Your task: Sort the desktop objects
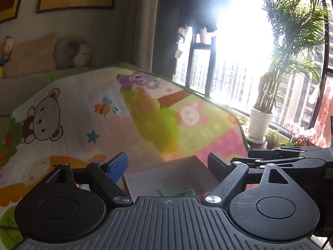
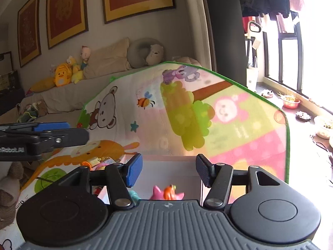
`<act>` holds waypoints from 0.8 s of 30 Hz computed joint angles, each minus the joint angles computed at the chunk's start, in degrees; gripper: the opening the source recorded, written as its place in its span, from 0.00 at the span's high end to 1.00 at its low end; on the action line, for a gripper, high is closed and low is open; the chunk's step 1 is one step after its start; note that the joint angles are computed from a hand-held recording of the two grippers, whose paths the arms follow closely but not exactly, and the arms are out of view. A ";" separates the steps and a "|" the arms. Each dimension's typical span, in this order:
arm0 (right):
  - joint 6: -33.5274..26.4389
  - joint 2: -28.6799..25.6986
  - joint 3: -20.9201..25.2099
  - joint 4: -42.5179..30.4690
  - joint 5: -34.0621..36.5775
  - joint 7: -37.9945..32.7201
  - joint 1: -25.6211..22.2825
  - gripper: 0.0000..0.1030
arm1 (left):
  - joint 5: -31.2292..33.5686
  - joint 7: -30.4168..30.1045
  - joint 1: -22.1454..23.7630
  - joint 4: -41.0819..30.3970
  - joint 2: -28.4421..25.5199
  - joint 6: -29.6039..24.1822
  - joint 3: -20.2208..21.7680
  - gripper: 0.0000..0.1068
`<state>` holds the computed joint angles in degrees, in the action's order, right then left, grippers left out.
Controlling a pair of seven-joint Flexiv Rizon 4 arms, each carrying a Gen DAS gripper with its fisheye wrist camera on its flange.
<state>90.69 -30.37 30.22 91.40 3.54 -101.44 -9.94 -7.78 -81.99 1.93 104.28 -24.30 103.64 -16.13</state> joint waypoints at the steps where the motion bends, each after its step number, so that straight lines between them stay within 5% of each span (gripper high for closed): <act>1: -0.30 -0.47 -3.78 -0.05 -0.30 2.11 2.48 0.45 | -0.06 -0.47 -0.21 1.53 0.12 0.95 0.91 0.09; 4: -2.34 -2.14 -12.36 -0.19 -2.46 7.29 8.40 0.45 | -0.63 -2.76 -2.42 7.96 0.59 4.68 6.38 0.04; 9: -5.72 -3.11 -17.49 0.85 -3.77 9.32 13.85 0.43 | -8.99 0.96 -16.77 16.09 -0.60 12.60 23.25 0.04; 11: -1.35 -2.76 -22.66 4.19 -11.71 14.32 17.96 0.43 | -10.44 0.93 -15.70 19.55 0.42 14.47 22.40 0.04; 15: -3.38 -2.49 -21.28 3.57 -10.81 7.56 19.19 0.45 | -13.45 0.99 -13.70 22.32 2.35 12.03 21.19 0.04; 17: 0.89 -1.17 -25.96 6.24 -18.25 13.71 22.13 0.45 | -17.02 2.79 -16.40 22.47 1.57 12.53 23.70 0.04; 19: 0.71 0.07 -23.22 5.11 -14.47 9.98 21.49 0.41 | -20.07 4.13 -17.95 22.81 0.41 14.46 24.75 0.04; 21: -7.18 0.40 -14.38 -1.60 -2.86 0.24 18.26 0.28 | -17.76 2.26 -13.96 23.31 0.38 14.89 21.54 0.04; 24: -21.58 -4.87 -0.38 -13.09 -4.95 0.74 12.02 0.28 | -10.37 -2.66 -6.33 24.17 1.33 14.96 16.21 0.04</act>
